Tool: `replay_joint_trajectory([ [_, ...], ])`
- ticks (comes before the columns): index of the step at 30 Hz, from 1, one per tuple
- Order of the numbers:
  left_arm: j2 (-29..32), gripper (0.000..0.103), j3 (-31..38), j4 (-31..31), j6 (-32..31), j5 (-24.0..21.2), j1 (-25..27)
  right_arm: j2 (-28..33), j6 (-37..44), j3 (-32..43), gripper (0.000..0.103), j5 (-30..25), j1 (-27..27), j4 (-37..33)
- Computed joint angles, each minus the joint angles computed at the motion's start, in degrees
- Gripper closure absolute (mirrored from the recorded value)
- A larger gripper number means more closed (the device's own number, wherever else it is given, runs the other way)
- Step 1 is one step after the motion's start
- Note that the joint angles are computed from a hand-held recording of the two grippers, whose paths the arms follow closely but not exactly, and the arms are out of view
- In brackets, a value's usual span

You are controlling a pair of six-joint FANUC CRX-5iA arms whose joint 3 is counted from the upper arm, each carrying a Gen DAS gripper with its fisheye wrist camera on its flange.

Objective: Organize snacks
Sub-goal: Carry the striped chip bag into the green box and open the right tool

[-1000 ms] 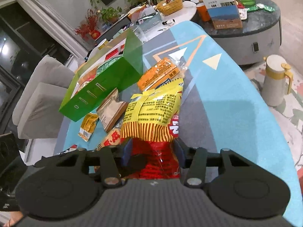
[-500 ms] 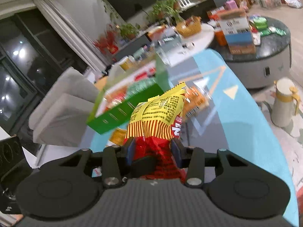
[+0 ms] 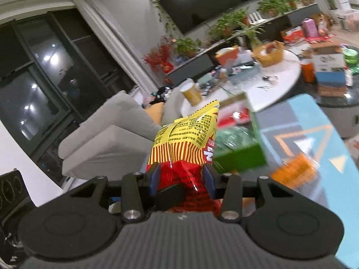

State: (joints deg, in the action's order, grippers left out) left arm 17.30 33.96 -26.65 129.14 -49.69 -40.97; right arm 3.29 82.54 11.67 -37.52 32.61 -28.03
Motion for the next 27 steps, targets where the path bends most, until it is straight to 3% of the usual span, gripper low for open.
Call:
replay_joint_trajectory([
  [12,1.2,0.061,0.8,2.6,-5.4,2.2,8.1,11.4,3.8,13.3,0.072,-0.4,0.5,-2.8],
  [17,2.1,0.061,-1.6,5.3,-5.5,5.8,11.2,16.0,3.3,17.4,0.072,-1.8,0.4,-2.6],
  [23,4.9,0.061,-2.4,9.5,-7.9,8.3,14.4,20.4,-0.3,20.3,0.072,-2.0,1.1,1.2],
  [27,5.2,0.061,-2.6,4.9,-5.4,5.7,13.8,20.3,-7.4,17.3,0.072,0.5,2.4,9.9],
])
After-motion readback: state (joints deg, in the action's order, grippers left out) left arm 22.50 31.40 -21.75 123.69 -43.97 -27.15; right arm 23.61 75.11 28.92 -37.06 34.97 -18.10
